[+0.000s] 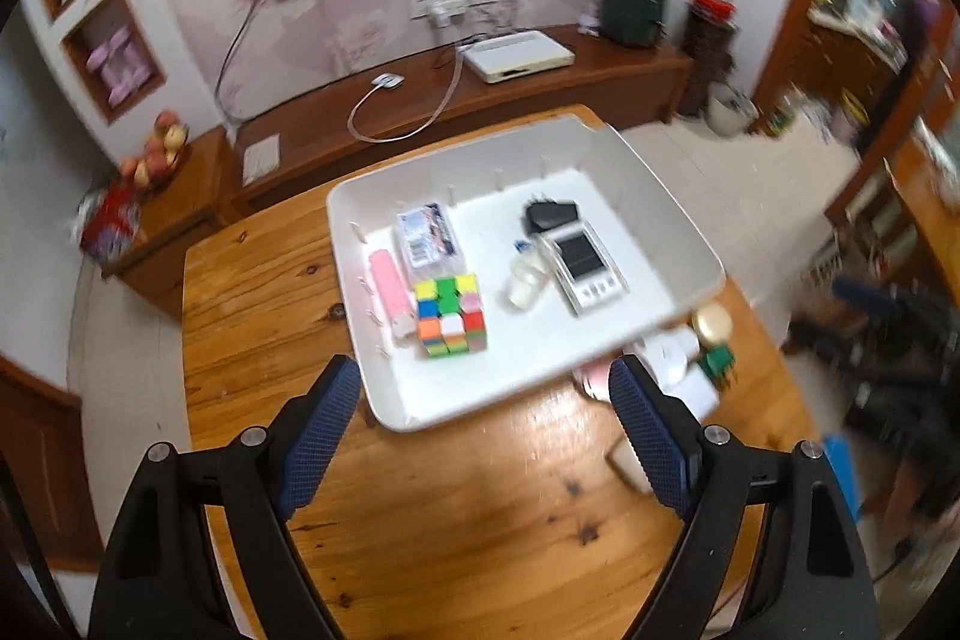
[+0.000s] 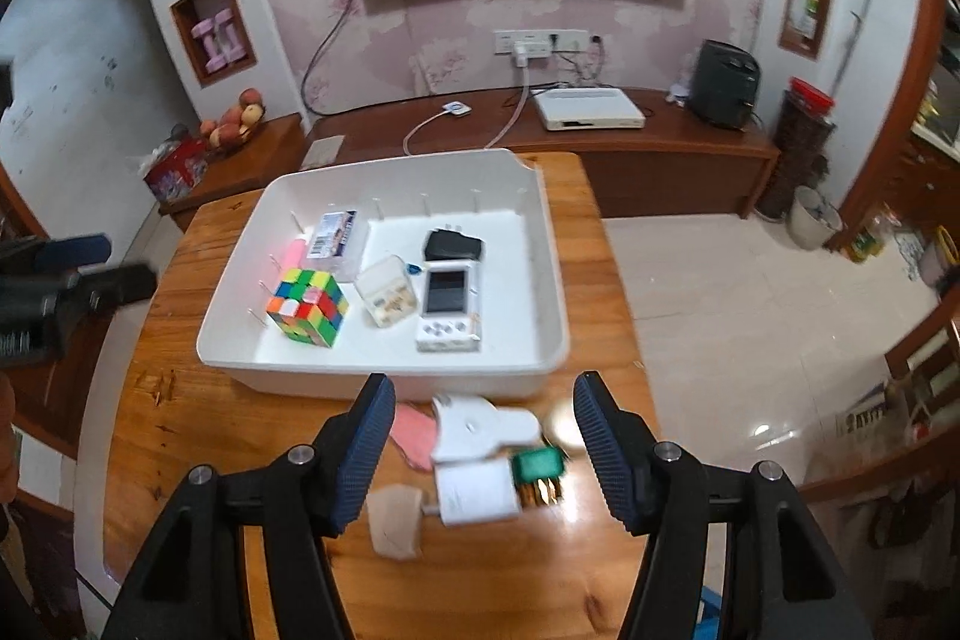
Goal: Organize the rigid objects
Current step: 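Grasp the beige box with the left tool while the right tool grasps the green-capped bottle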
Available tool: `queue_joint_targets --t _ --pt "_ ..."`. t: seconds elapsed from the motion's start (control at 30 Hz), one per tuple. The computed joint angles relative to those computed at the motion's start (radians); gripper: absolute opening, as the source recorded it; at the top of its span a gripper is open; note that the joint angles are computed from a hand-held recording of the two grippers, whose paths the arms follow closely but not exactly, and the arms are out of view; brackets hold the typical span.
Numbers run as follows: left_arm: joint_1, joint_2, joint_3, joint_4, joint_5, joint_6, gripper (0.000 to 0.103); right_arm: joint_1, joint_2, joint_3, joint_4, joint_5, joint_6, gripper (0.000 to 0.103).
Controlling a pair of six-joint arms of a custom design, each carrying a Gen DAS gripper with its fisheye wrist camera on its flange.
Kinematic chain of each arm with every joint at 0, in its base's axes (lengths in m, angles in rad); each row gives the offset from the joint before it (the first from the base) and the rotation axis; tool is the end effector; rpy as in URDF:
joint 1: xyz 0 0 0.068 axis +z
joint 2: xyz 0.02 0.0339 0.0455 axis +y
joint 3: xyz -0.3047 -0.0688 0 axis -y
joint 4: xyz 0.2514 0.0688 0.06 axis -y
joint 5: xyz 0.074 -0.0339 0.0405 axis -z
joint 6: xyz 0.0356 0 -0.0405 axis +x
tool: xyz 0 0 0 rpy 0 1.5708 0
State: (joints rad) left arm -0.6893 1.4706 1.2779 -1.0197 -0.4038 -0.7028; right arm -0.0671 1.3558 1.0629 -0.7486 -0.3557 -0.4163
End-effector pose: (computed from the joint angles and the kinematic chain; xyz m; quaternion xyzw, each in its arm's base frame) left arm 0.2290 -0.1706 0.3275 -0.0422 0.9637 0.0395 0.2605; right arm 0.2675 -0.0055 0.3034 -0.2106 0.9275 0.1042 0.2908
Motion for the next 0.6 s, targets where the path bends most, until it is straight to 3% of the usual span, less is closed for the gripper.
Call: queue_joint_targets --t 0.4,0.6 --pt "-0.213 0.061 -0.151 0.138 0.058 0.032 0.087 -0.142 -0.019 -0.139 0.051 -0.026 -0.048 0.063" --pt "-0.226 0.141 -0.215 0.272 0.153 0.138 0.087 -0.147 0.022 -0.196 0.113 -0.012 -0.056 0.063"
